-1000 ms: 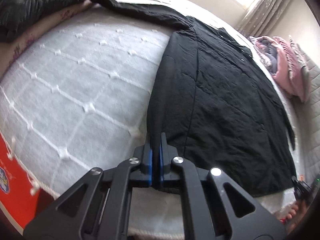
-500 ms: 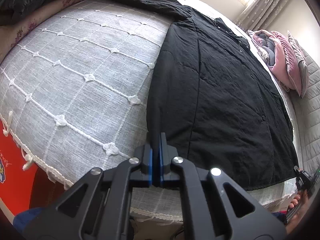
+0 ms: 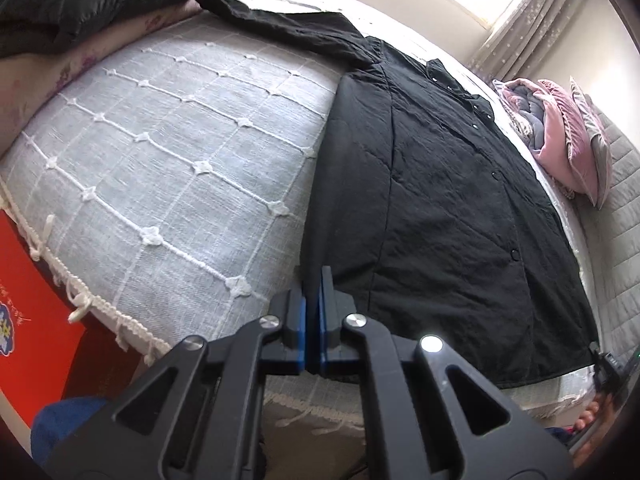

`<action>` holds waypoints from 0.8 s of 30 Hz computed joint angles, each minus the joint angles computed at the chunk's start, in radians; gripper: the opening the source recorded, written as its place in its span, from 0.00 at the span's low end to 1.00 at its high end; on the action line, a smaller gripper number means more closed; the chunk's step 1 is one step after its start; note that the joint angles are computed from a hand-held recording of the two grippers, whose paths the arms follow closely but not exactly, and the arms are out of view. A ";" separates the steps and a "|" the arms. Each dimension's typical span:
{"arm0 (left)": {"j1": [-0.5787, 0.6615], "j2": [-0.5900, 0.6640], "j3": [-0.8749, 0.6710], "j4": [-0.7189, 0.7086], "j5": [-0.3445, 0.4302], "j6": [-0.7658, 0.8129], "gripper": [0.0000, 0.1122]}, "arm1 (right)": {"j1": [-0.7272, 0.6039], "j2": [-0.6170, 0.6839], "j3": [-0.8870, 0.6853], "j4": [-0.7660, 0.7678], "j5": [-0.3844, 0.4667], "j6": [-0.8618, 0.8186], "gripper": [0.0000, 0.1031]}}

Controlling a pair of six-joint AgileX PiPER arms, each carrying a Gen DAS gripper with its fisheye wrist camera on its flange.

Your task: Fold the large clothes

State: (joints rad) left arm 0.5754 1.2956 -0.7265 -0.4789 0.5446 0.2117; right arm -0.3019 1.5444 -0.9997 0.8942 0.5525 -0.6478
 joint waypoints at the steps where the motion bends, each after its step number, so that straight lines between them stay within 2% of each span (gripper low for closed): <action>1: -0.022 0.003 -0.001 0.044 -0.014 -0.045 0.06 | 0.000 0.017 -0.013 -0.012 0.009 0.013 0.06; 3: -0.065 0.042 -0.022 0.159 -0.031 -0.166 0.06 | 0.006 0.056 -0.052 -0.067 0.033 0.061 0.06; 4: -0.072 0.051 -0.029 0.174 -0.027 -0.179 0.06 | 0.013 0.078 -0.074 -0.085 0.057 0.066 0.07; 6: -0.046 0.060 -0.043 0.130 -0.004 -0.150 0.07 | 0.021 0.091 -0.090 -0.089 0.085 0.049 0.09; 8: 0.002 0.061 -0.065 0.045 0.041 -0.085 0.07 | -0.004 0.086 -0.081 -0.010 0.131 -0.034 0.11; 10: 0.025 0.044 -0.086 0.024 0.077 -0.076 0.08 | -0.060 0.064 -0.054 0.096 0.191 -0.116 0.13; 12: 0.019 0.015 -0.095 0.058 0.078 -0.129 0.08 | -0.093 0.042 -0.030 0.134 0.176 -0.133 0.28; 13: 0.001 -0.003 -0.110 0.120 0.069 -0.207 0.09 | -0.093 0.038 -0.025 0.131 0.147 -0.125 0.47; 14: -0.010 -0.012 -0.122 0.153 0.062 -0.251 0.11 | -0.082 0.042 -0.030 0.102 0.102 -0.092 0.60; 16: -0.036 -0.014 -0.147 0.235 0.038 -0.364 0.30 | -0.082 0.103 -0.074 0.096 0.127 -0.038 0.61; 18: -0.071 0.035 -0.198 0.286 0.034 -0.438 0.41 | -0.073 0.148 -0.106 0.122 0.150 -0.029 0.61; 20: -0.112 0.116 -0.279 0.251 0.082 -0.408 0.41 | -0.028 0.170 -0.145 0.087 0.109 0.033 0.62; 23: -0.231 0.203 -0.390 0.371 0.108 -0.530 0.41 | 0.029 0.214 -0.231 0.054 0.110 0.071 0.66; 24: -0.271 0.224 -0.422 0.422 0.108 -0.582 0.44 | 0.040 0.241 -0.278 0.057 0.117 0.082 0.68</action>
